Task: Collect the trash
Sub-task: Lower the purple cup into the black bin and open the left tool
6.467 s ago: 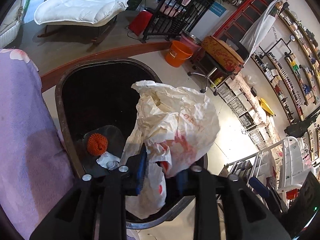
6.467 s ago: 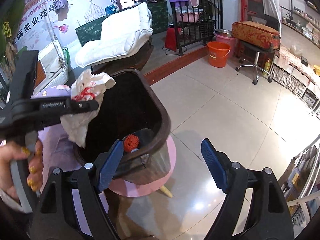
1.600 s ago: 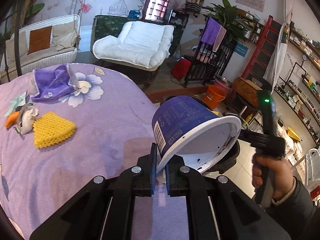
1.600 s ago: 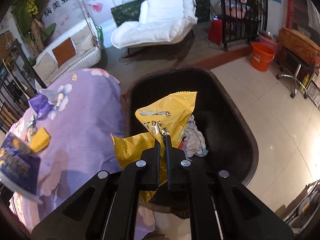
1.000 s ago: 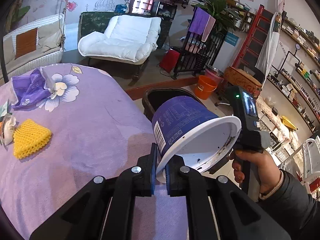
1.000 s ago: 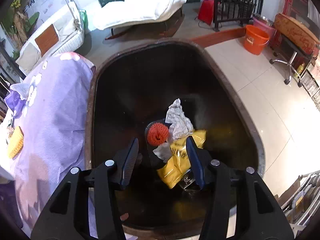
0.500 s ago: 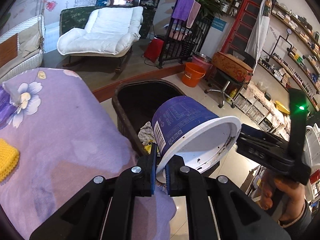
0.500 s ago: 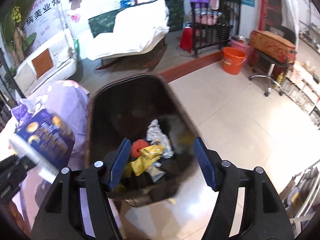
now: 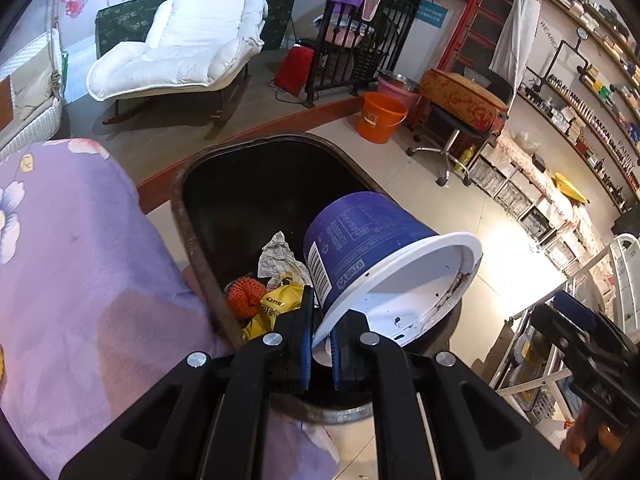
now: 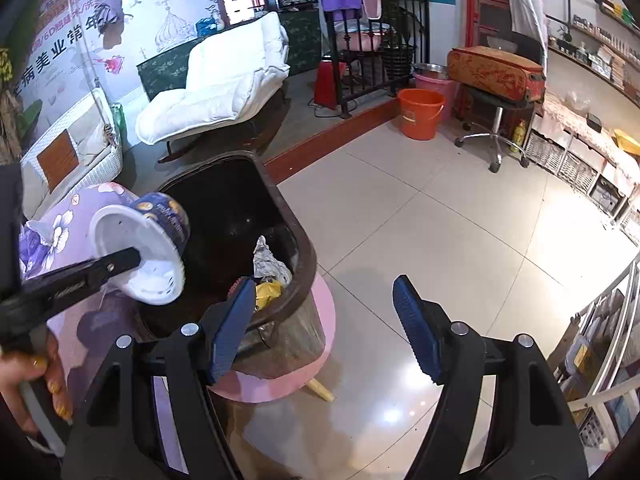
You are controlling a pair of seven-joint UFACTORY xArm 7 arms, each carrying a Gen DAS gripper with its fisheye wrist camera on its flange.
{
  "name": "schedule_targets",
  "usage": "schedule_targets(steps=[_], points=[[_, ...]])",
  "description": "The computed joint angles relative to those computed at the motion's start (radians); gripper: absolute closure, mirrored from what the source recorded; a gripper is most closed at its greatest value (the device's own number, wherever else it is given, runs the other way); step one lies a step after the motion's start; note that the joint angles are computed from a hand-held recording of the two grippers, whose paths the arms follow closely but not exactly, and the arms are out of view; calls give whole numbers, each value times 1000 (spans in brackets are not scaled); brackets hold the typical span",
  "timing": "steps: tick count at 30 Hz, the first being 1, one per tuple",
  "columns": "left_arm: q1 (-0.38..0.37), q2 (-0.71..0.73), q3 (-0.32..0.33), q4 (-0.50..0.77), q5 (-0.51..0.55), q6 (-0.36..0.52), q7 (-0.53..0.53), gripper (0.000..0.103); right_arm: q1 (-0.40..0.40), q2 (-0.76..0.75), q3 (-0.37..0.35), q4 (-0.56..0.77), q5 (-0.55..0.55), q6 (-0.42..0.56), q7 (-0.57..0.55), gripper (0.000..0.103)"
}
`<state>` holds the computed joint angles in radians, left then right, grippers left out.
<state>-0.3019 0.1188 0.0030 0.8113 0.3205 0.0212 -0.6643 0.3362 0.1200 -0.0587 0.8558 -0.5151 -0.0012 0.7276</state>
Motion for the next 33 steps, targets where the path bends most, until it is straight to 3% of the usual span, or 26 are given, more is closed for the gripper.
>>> schedule_targets(steps=[2, 6, 8, 10, 13, 14, 18, 21, 24, 28, 33], points=[[24, 22, -31, 22, -47, 23, 47, 95, 4, -2, -11, -4, -10, -1, 12, 32], [-12, 54, 4, 62, -21, 55, 28, 94, -8, -15, -12, -22, -13, -7, 24, 31], [3, 61, -16, 73, -44, 72, 58, 91, -3, -20, -23, -29, -42, -11, 53, 31], [-9, 68, -4, 84, -30, 82, 54, 71, -2, -22, -30, -31, -66, -13, 80, 30], [-68, 58, 68, 72, 79, 55, -42, 40, 9, -23, -51, -30, -129, -18, 143, 29], [-99, 51, 109, 64, 144, 37, -102, 38, 7, -21, -53, -28, -145, -19, 158, 29], [-96, 17, 127, 38, 251, 9, -178, 32, 0, -15, -48, -17, -180, -20, 192, 28], [-136, -26, 196, 12, 458, -16, -368, 28, -1, -15, -45, -14, -190, -21, 201, 28], [-131, -59, 204, 1, 606, -11, -503, 27, 7, -15, -43, -12, -205, -22, 214, 28], [-98, -112, 175, -18, 783, 29, -662, 24, -3, -14, -12, -9, -177, -28, 178, 27], [-29, -198, 111, -80, 912, 74, -781, 23, 22, -13, -6, -9, -157, -48, 151, 27]])
